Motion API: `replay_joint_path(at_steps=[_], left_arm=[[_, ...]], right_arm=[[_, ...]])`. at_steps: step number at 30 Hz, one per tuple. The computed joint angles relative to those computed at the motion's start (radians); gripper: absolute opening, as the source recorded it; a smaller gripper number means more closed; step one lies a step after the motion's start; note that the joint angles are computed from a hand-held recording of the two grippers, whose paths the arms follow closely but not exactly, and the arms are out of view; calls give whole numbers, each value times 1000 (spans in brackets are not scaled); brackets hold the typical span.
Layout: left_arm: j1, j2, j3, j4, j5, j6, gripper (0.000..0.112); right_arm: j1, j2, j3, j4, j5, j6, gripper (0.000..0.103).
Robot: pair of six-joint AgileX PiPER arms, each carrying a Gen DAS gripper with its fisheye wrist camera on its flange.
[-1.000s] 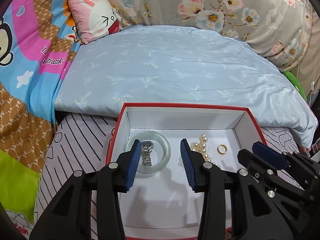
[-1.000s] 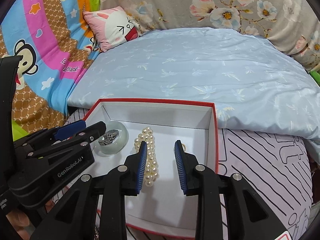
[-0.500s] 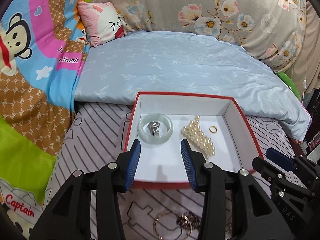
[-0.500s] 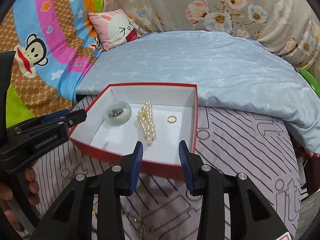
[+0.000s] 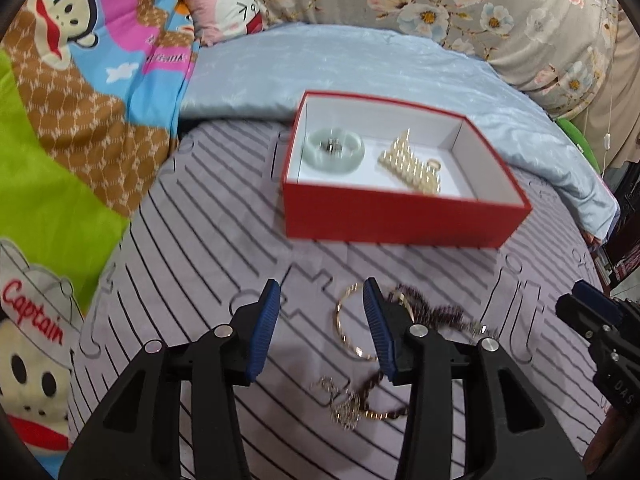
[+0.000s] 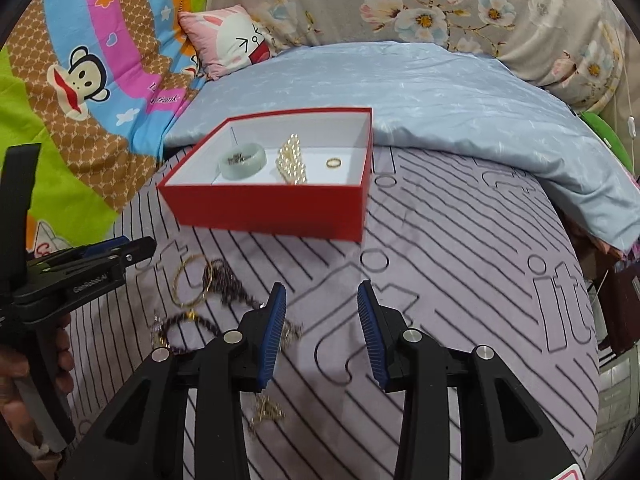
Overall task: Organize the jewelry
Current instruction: 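Move the left gripper to the gold bangle while the right gripper closes on the dark bead necklace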
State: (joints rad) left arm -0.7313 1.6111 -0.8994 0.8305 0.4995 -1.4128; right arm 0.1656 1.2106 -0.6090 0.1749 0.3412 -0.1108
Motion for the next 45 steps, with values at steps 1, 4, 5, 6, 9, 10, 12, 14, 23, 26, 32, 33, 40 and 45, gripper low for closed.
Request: replay_joint_path(at_steps=[1,4,5,6,9,10,12,14,23,26,32,33,40,45], left_arm=[[-1,6,9,1,-10,-9,42],[-5,46,20,25,-23,-54,42],[-3,63,15,24,-23,-53,41],[1,73,14,23,-33,-49,41],[2,101,3,24,-42,-60,40],[4,109,0,21,-48,-56,40],[8,121,-6,25,-56,-55,40],[-1,136,-14,48,-49,-72,38],[-14,150,-22,89,-44,-97,4],[-10,137,-13,73,-58,-87,2],[1,55,32,83,-72,-101,2],[3,36,41,85,-71,-101,2],[38,-32,72,47,-90,-46,2],[48,-46,81,33,-92,-32,2]], right_arm=[[3,-9,16,10,1,-8,37],[11,-19,50,30,-4,-20,37],[12,-16,56,46,-6,-34,37],[16,-13,60,57,-9,-39,37],[35,0,66,60,-22,-31,37],[43,6,67,55,-27,-22,37],[49,11,67,61,-31,-24,37],[55,18,66,68,-36,-25,37],[89,58,51,65,-55,-12,37],[107,77,40,55,-62,-2,37],[127,148,-6,201,-68,-152,37],[130,162,-14,222,-69,-174,37],[188,270,-83,225,-90,-196,37],[212,337,-130,187,-91,-168,35]])
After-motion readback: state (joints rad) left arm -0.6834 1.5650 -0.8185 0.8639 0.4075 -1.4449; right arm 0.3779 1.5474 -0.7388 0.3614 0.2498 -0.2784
